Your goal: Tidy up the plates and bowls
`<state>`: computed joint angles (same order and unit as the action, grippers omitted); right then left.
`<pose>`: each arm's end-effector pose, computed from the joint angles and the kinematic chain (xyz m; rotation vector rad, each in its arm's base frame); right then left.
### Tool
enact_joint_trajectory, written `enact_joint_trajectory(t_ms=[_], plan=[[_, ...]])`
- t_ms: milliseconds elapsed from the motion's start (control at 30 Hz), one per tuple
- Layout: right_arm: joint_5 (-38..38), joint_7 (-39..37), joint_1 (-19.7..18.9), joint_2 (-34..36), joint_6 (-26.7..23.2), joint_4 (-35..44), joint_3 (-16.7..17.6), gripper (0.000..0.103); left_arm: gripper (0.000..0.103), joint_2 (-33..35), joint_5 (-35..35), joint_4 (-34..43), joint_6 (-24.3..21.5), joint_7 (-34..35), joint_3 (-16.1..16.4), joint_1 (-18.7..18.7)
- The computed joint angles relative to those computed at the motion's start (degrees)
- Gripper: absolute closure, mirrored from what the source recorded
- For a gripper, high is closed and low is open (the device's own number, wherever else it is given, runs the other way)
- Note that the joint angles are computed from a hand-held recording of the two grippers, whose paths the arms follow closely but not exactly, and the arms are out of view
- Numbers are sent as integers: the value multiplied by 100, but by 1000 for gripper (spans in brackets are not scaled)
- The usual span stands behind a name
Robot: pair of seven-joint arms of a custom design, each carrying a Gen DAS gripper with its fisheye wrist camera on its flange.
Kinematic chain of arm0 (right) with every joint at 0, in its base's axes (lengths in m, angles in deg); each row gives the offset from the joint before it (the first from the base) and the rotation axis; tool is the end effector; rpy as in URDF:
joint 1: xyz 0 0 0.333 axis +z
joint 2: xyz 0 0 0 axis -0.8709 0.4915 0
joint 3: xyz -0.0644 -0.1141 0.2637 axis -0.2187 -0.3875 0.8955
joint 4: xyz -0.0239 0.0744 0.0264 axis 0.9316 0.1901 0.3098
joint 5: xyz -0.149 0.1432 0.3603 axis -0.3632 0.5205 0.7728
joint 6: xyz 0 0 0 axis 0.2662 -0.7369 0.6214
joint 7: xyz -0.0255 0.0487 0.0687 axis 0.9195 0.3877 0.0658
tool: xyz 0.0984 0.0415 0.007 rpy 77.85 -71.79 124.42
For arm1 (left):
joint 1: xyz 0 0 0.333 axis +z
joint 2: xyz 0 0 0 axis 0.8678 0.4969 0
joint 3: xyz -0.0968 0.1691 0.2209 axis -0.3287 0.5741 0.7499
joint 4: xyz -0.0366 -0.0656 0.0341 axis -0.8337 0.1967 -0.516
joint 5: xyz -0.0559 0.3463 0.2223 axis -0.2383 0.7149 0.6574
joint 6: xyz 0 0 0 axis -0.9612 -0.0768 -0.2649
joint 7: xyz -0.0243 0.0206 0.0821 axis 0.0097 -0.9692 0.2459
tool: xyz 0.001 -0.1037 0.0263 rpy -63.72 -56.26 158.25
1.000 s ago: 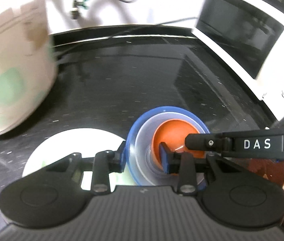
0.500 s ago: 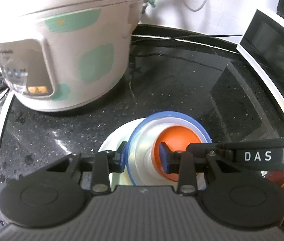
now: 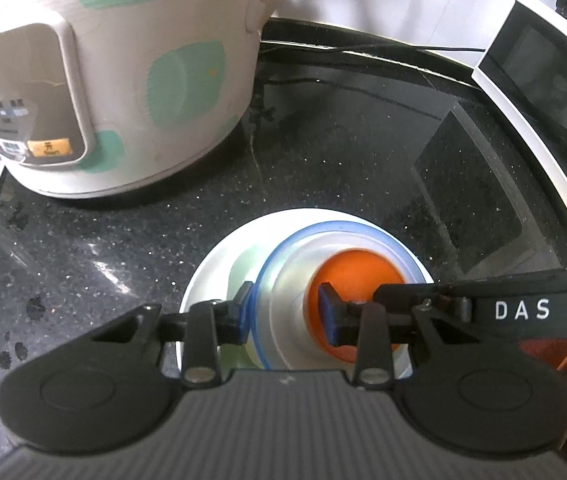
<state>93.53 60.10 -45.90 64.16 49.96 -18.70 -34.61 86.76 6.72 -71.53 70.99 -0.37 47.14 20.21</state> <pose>0.7203 0.2932 0.3849 -2.0827 1.5074 0.0895 0.6012 -0.5358 0.3884 -2.2503 1.6018 -0.6853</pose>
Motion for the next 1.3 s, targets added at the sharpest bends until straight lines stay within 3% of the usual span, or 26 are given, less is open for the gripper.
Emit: enact_joint_trajectory(t_ms=[200,433,533,667,733,800,967,1100,1300], plan=[[-77,50,41,10,182,-36,-32,77,61,3,58,-45,32,1,37,-8],[-33,19,4,-37,299,-134,8,77,58,-137,164,-269,151,-61,47,-8],[-18,20,-5,-119,399,-258,12,76,50,-201,290,-321,71,-166,95,-72],[40,-60,-55,-302,655,-541,30,63,37,-359,517,-509,57,-321,131,-117],[114,-128,-94,-443,863,-758,57,49,24,-465,689,-644,108,-411,151,-153],[211,-263,-145,-662,1178,-1089,98,25,1,-572,981,-758,82,-574,225,-261],[646,-836,-360,-1278,1867,-1927,276,0,0,-894,1735,-1132,83,-895,255,-405],[1174,-1477,-525,-1778,2279,-2568,405,0,0,-1050,2193,-1252,-102,-1001,178,-485],[1419,-2063,-435,-2352,2595,-3305,279,0,0,-1331,2677,-1509,-390,-973,-7,-580]])
